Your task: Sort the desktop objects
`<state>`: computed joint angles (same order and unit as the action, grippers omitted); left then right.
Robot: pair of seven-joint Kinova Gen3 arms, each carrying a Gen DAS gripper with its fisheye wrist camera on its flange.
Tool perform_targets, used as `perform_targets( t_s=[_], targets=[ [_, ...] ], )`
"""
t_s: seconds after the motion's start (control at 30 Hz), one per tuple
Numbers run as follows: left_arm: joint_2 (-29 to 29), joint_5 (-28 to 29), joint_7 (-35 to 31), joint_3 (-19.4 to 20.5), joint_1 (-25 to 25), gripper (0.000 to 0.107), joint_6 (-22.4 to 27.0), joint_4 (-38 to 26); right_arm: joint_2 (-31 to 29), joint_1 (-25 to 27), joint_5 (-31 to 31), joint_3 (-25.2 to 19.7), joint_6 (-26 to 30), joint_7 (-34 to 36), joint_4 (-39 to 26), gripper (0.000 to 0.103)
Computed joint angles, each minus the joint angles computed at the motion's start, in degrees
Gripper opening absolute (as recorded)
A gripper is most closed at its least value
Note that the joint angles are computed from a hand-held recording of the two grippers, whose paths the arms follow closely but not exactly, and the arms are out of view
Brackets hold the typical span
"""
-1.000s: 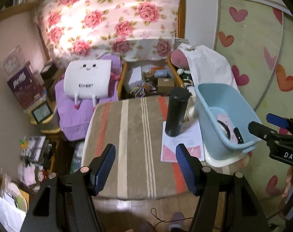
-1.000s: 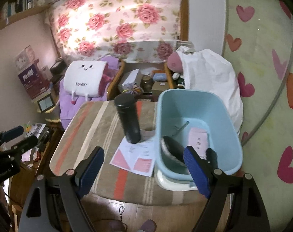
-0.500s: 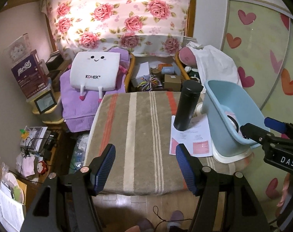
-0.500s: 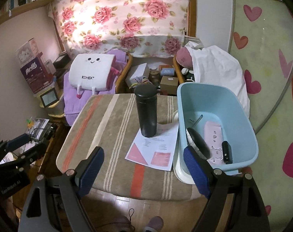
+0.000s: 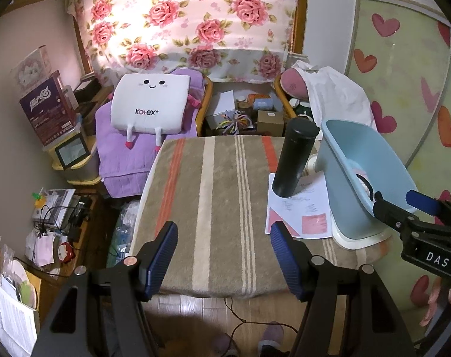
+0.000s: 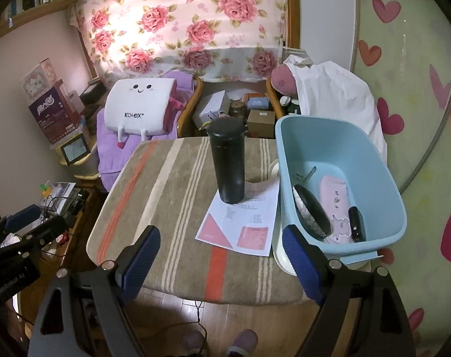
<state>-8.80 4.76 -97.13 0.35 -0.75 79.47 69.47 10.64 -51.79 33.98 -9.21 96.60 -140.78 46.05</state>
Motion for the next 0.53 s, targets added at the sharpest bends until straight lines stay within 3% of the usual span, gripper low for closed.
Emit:
perform_targets(
  t_s=[0.53],
  targets=[
    [0.0, -0.7, 1.7, 0.5, 0.2, 0.069, -1.4, 0.4, 0.0, 0.9, -0.8, -0.1, -0.2, 0.1, 0.4, 0.087]
  ],
)
